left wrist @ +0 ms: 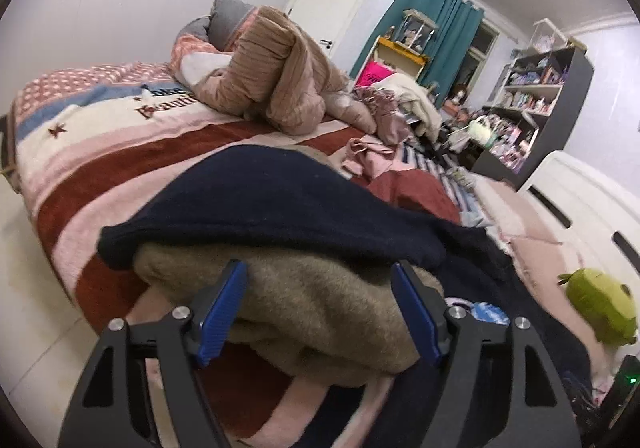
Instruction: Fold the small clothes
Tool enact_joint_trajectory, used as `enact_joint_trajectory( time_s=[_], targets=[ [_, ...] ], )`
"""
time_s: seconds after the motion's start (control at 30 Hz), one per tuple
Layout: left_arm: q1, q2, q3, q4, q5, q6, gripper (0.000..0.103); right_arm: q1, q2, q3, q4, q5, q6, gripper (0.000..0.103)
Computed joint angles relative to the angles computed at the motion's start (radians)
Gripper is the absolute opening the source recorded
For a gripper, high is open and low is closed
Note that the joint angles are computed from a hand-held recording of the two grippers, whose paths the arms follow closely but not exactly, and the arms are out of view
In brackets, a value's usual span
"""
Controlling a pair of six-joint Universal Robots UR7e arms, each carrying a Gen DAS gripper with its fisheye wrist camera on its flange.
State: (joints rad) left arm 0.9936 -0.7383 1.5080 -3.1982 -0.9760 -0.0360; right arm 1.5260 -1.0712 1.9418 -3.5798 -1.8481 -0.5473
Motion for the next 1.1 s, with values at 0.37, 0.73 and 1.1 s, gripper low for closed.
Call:
enact_joint_trajectory(
  time_s=[0.37, 0.73, 1.1],
  targets=[
    [0.020, 0.037, -0.110, 0.092, -0.004, -0.031, 0.071, -0.001, -0.029, 0.012, -0.002, 0.001, 0.016, 0.103],
    [-0.017, 0.190, -0.376, 0.051, 0.145, 0.224, 0.008, -0.012, -0.092, 0.070, -0.064, 0.018, 0.029, 0.103],
    [-0.103, 0.328, -0.583, 0.397, -0.283, 0.426, 0.008, -0.038, -0.144, 0.117, -0.113, 0.041, 0.067, 0.103]
  ],
)
